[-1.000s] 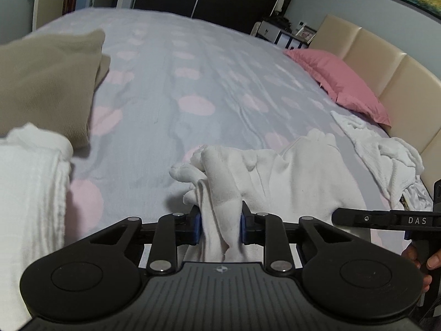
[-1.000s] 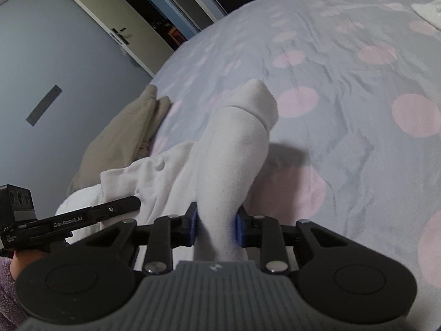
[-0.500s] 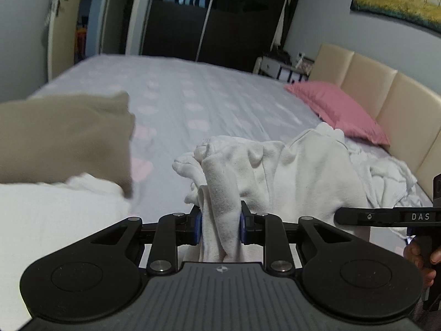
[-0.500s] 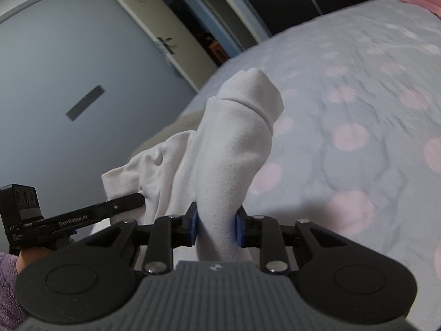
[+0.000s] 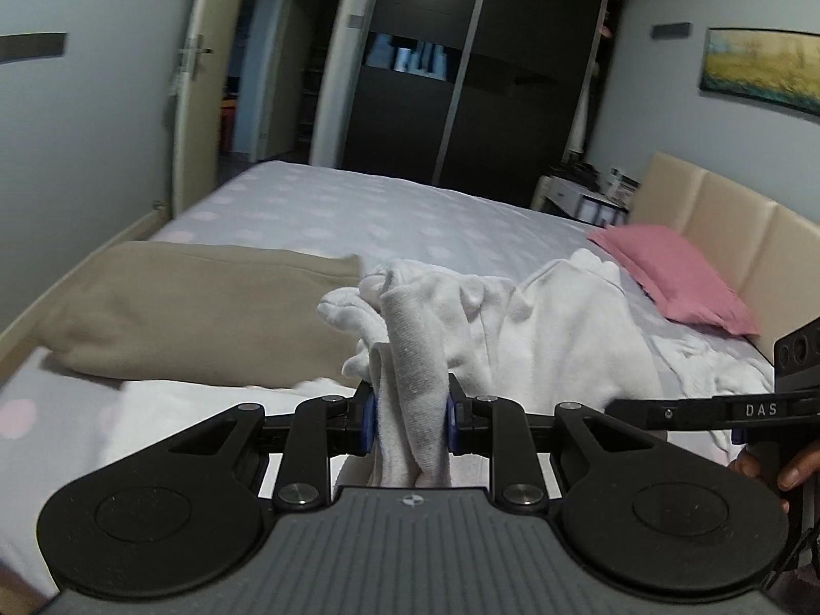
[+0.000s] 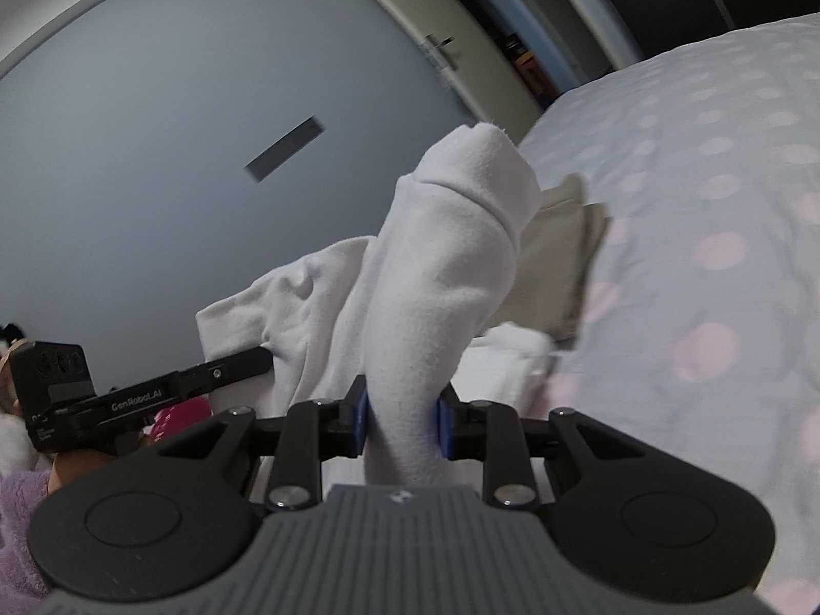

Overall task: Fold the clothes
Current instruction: 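Lift the shirt bundle with both tools and carry it onto the white cloth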

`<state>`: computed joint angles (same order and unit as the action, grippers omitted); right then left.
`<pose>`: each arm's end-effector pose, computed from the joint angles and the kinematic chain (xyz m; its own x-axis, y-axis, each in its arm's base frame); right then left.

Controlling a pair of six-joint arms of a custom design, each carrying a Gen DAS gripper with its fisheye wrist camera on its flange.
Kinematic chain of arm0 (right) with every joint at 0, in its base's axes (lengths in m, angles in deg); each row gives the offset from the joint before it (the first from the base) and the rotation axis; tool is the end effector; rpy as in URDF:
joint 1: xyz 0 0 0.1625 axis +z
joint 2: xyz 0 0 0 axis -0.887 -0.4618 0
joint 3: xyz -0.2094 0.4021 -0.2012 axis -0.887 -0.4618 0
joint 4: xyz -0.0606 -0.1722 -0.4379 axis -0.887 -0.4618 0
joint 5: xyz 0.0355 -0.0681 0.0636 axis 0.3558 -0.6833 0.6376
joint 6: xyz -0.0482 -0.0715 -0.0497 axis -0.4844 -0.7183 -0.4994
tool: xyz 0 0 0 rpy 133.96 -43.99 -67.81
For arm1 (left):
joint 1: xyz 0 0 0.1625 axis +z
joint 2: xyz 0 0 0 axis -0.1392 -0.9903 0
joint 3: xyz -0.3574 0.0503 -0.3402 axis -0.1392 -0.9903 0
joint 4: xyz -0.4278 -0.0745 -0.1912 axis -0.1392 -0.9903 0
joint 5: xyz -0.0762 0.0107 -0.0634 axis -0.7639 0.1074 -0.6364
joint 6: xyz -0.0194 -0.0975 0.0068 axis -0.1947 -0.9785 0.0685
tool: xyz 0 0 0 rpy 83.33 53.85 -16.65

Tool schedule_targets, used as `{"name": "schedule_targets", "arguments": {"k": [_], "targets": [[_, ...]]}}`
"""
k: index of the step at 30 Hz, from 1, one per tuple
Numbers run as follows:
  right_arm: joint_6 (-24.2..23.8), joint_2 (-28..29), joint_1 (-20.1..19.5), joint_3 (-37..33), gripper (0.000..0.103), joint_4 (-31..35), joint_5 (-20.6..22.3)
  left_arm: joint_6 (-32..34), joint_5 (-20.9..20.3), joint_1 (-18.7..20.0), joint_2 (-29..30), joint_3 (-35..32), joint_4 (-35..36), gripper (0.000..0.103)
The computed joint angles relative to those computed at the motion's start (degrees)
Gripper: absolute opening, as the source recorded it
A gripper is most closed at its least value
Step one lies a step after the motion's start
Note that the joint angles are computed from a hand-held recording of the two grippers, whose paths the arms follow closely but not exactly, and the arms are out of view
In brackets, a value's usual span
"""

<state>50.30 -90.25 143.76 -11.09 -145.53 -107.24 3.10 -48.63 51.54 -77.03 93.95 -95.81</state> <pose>0.0514 -0.8008 0.5448 -0.8530 -0.5207 -0.0360 -0.4084 0.7087 -0.5752 -0.4912 -0.7502 0.1449 -0.8133 0.1772 -0.5542 0.5524 0.5343 -0.6399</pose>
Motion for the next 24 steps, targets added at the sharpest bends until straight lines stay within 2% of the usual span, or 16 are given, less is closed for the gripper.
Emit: {"name": "schedule_targets", "arguments": {"k": [8, 12, 18, 24], "targets": [[2.81, 5.38, 3.76, -2.88, 0.028, 3.9, 0.01, 3.55, 7.23, 0.67, -1.48, 1.66, -7.46, 0.022], [3.56, 8.2, 5.15, -4.71, 0.028, 4.15, -1.1, 3.46, 8.62, 2.47, -1.19, 0.68, -7.83, 0.022], [4.33, 12.77, 6.28, -7.52, 0.028, 1.71, -6.28, -1.95, 10.56, 5.9, 1.45, -4.57, 1.33, 0.022], [5.54, 16.21, 6.07, -8.61, 0.028, -2.81, -11.24, -4.6, 11.5, 8.35, 3.86, -7.53, 5.47, 0.022]]}}
